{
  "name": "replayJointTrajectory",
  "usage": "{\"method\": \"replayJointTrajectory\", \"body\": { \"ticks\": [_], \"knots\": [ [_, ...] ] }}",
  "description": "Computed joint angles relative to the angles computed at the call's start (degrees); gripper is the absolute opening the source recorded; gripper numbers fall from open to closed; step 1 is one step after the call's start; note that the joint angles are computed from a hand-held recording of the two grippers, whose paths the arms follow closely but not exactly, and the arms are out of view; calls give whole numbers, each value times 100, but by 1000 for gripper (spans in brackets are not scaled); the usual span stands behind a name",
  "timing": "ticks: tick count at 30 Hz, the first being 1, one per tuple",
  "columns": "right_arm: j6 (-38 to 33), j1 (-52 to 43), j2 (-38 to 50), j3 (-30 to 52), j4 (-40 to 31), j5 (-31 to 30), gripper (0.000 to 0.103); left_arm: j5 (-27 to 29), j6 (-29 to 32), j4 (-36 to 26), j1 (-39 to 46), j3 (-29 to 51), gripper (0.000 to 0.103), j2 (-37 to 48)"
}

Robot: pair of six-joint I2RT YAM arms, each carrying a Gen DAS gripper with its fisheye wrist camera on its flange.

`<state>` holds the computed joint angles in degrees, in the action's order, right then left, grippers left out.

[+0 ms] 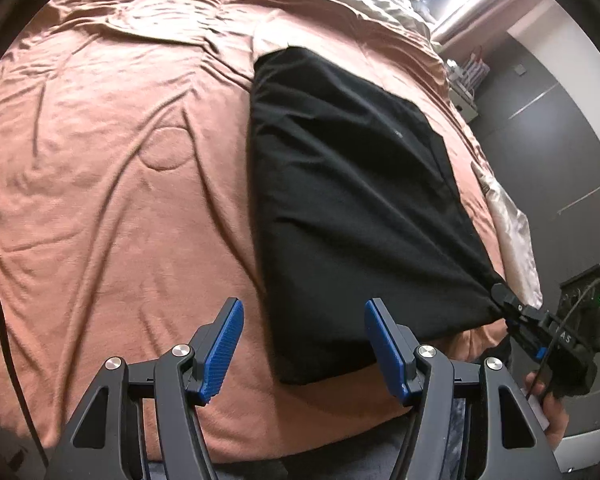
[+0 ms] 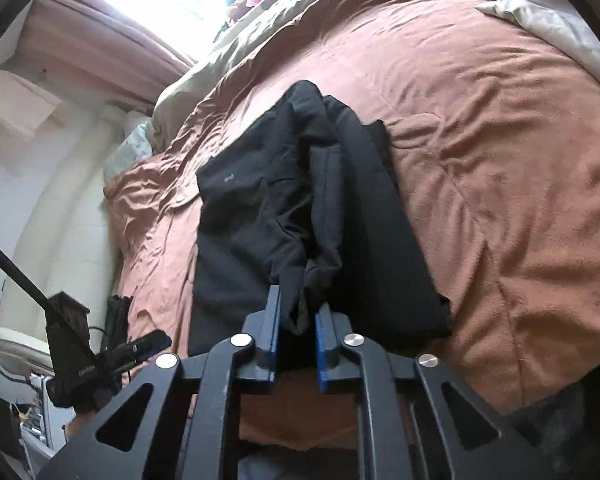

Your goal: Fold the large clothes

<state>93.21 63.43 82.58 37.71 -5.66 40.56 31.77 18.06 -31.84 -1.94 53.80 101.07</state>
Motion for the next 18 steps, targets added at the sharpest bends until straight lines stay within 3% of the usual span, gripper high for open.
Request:
{"method": "replayJointTrajectory", "body": {
  "ticks": [6,11,18],
  "knots": [
    [726,490,-130,-370,-119,413,6,-131,-110,274,-384,-150,65,147],
    [1209,633,0,-796,243,427,5,-186,-180,515,-538,-142,64,286],
    [2064,1029,393,-806,164,638,4,-322,-205,887,-801,-205,45,471]
  ]
}}
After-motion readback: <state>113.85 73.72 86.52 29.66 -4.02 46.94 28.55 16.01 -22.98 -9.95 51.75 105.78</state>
